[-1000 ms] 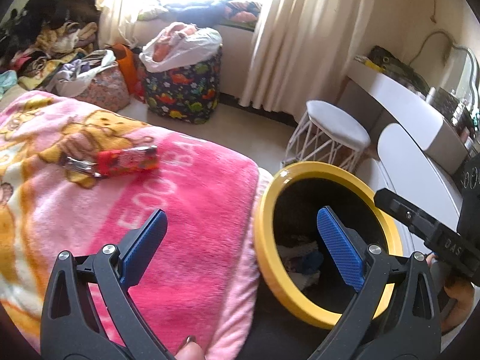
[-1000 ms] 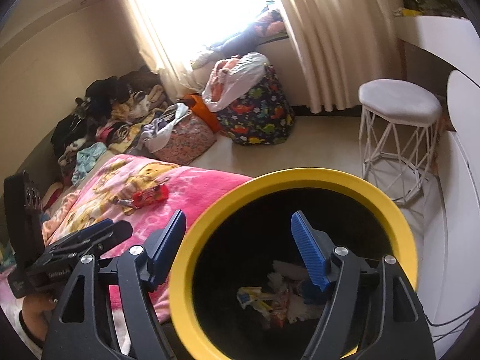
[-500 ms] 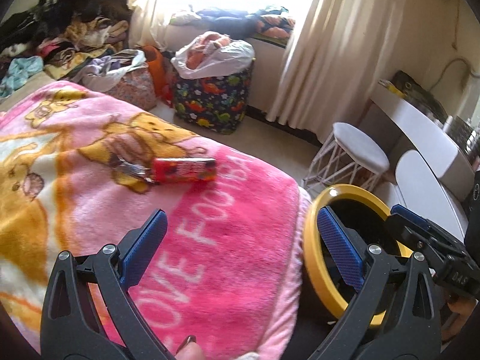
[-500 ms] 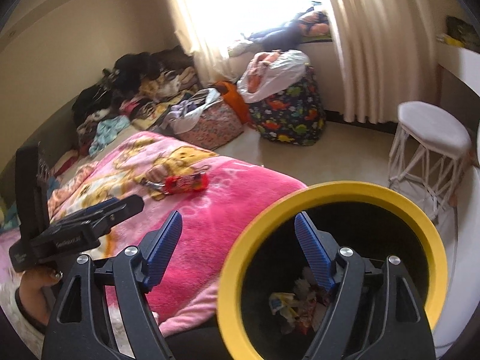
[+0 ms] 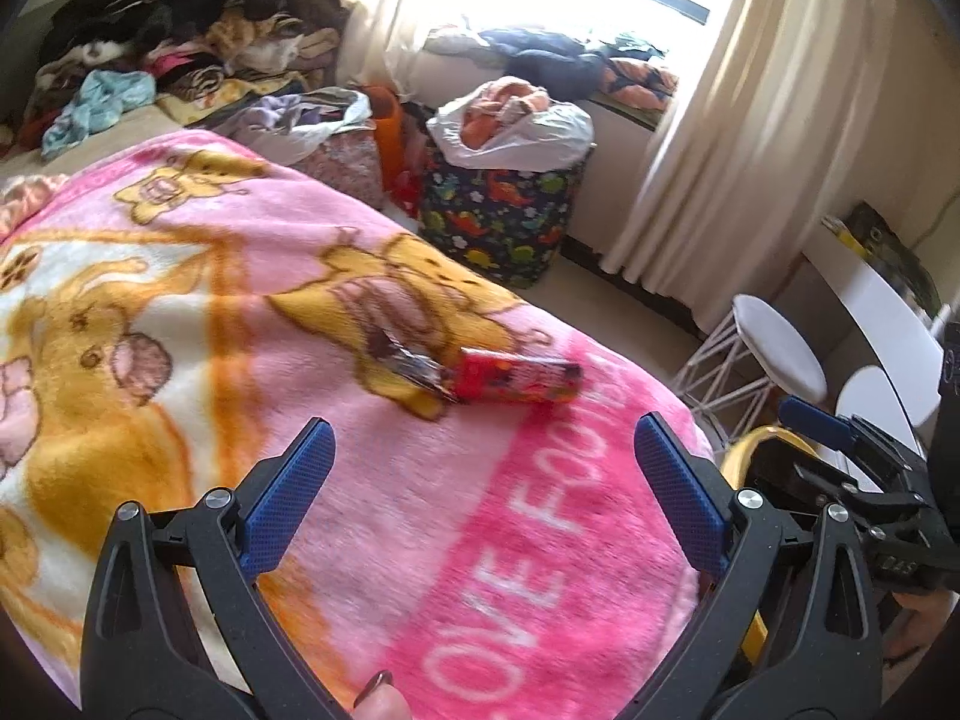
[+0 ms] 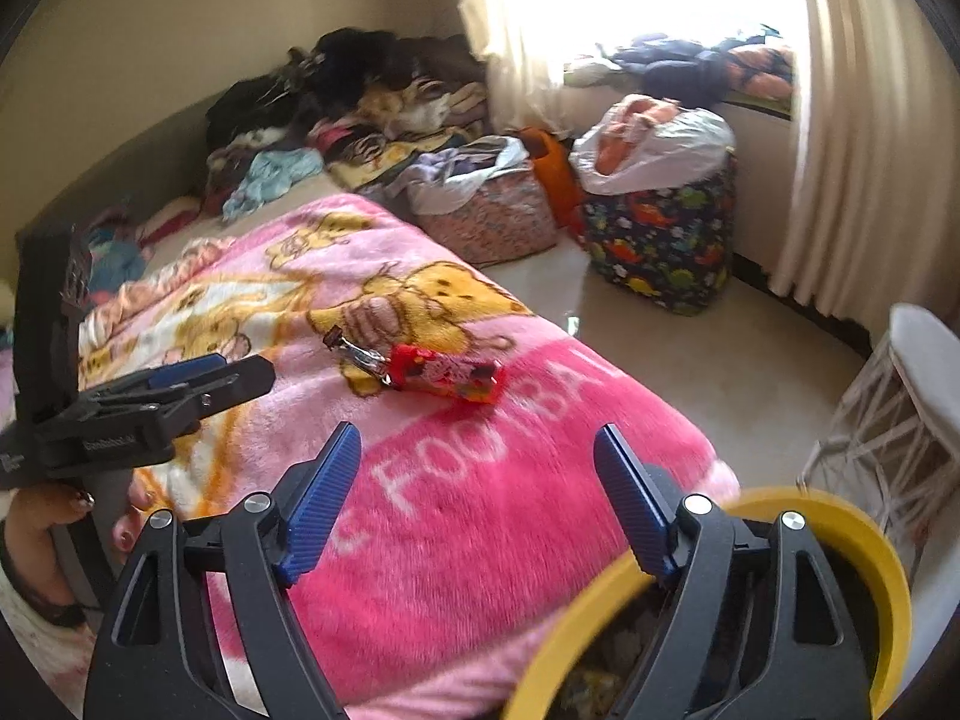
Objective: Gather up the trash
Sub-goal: 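Move both tools back toward the red candy tube and dark wrapper, then grasp the dark wrapper with the left tool while the right tool grasps the red candy tube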
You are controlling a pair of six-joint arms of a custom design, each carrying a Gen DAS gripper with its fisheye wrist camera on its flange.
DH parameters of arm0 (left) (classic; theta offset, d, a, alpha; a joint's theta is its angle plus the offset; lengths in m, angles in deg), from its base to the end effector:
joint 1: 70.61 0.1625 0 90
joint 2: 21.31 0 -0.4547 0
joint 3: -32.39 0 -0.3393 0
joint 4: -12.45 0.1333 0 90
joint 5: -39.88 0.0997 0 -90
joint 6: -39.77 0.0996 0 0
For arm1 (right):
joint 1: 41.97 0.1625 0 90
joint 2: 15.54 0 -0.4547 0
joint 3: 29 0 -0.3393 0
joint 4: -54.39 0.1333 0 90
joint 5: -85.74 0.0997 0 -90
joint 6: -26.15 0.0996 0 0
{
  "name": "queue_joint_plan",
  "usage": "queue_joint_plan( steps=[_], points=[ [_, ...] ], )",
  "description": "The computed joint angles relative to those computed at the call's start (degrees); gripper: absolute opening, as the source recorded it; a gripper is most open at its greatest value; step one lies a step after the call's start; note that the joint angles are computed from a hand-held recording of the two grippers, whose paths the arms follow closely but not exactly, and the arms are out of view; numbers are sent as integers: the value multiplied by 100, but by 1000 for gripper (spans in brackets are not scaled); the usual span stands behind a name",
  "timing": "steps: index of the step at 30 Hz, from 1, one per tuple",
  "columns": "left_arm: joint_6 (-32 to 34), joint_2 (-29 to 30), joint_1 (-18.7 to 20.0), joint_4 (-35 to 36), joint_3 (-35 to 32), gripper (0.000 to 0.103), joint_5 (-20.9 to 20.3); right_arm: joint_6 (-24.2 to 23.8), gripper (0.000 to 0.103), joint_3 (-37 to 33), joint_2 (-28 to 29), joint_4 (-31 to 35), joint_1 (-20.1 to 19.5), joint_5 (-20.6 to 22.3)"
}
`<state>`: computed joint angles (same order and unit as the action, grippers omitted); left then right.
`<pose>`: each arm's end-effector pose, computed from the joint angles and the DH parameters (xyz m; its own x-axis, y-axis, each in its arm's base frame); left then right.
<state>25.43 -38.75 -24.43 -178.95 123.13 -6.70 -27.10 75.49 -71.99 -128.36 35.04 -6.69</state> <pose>-0.3068 -0.6111 -0.0431 -0.8762 0.1033 -0.4708 0.4064 0.6833 -0.6065 -0.0134 -0.6322 0.2886 -0.7065 -0.4031 0.5817 -0.6791 0.6176 -0.3968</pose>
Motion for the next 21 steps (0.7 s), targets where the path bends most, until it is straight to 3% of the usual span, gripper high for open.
queue_joint_plan(
  steps=[11,21],
  points=[
    [-372,-4,583,467,-502,60,-510,-620,80,-1839,1170,1355,302,-880],
    [-555,188,998,1073,-1191,44,-1145,-1073,80,-3032,1930,2389,435,-1475]
  ],
)
